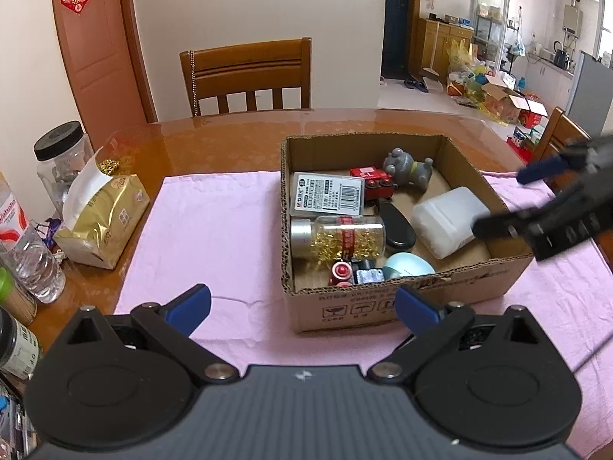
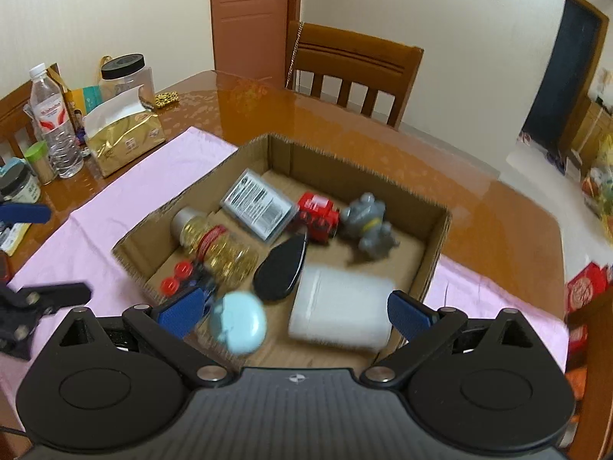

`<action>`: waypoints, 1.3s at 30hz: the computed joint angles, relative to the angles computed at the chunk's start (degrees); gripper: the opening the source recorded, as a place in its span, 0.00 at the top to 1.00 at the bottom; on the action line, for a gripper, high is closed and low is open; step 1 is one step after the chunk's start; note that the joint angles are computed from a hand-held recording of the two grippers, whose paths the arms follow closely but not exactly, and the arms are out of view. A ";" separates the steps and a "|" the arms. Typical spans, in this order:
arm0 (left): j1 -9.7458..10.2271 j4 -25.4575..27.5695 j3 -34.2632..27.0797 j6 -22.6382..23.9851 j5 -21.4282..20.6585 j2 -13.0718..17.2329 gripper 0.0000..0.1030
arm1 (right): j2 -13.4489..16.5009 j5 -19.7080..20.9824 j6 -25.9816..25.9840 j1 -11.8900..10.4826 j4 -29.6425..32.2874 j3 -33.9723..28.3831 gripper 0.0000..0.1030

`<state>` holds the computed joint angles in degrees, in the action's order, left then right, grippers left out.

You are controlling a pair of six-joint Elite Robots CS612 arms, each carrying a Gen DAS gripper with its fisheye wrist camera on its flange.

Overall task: Organize rigid objects
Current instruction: 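Grasp the black square device with the left tool while the right tool approaches the clear plastic jar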

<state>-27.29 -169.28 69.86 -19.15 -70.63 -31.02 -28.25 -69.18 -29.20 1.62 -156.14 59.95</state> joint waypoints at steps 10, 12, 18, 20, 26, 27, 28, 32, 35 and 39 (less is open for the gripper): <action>-0.46 0.51 1.60 -1.95 1.43 -0.18 0.01 | -4.90 2.40 -0.59 -0.35 0.42 12.68 0.00; -0.39 0.30 1.93 -2.56 1.03 -0.20 0.01 | -5.44 0.95 -1.60 0.12 -1.27 14.95 0.00; -0.27 2.05 0.78 -1.99 -1.48 0.78 0.01 | -5.82 -0.77 -0.66 0.74 -2.36 17.88 0.00; -0.46 2.85 -0.28 -0.87 -1.74 1.42 0.01 | -5.59 -1.02 -1.61 0.92 -3.60 18.38 0.00; -0.60 3.66 -2.72 2.26 -5.49 2.90 0.01 | -4.54 -4.62 -1.38 1.82 -8.39 18.53 0.00; -0.68 3.85 -3.16 2.55 -5.84 3.15 0.01 | -4.45 -5.25 -0.22 1.85 -8.92 18.50 0.00; -0.73 4.03 -3.77 3.01 -6.30 3.52 0.01 | -4.38 -5.55 0.74 1.81 -8.74 18.33 0.00; -0.98 6.09 -6.81 3.71 -7.68 5.18 0.01 | -4.28 -6.84 4.19 1.45 -9.57 18.41 0.00; -1.09 8.77 -9.11 2.47 -8.94 6.40 0.01 | -3.90 -11.38 7.23 1.57 -11.00 18.33 0.00; -1.27 11.75 -11.98 0.06 -9.84 8.16 0.01 | -3.47 -12.56 9.01 0.82 -10.10 17.98 0.00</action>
<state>-28.56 -157.53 57.88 -19.09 -80.47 -22.86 -31.72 -81.74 -20.19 2.44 -166.24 77.93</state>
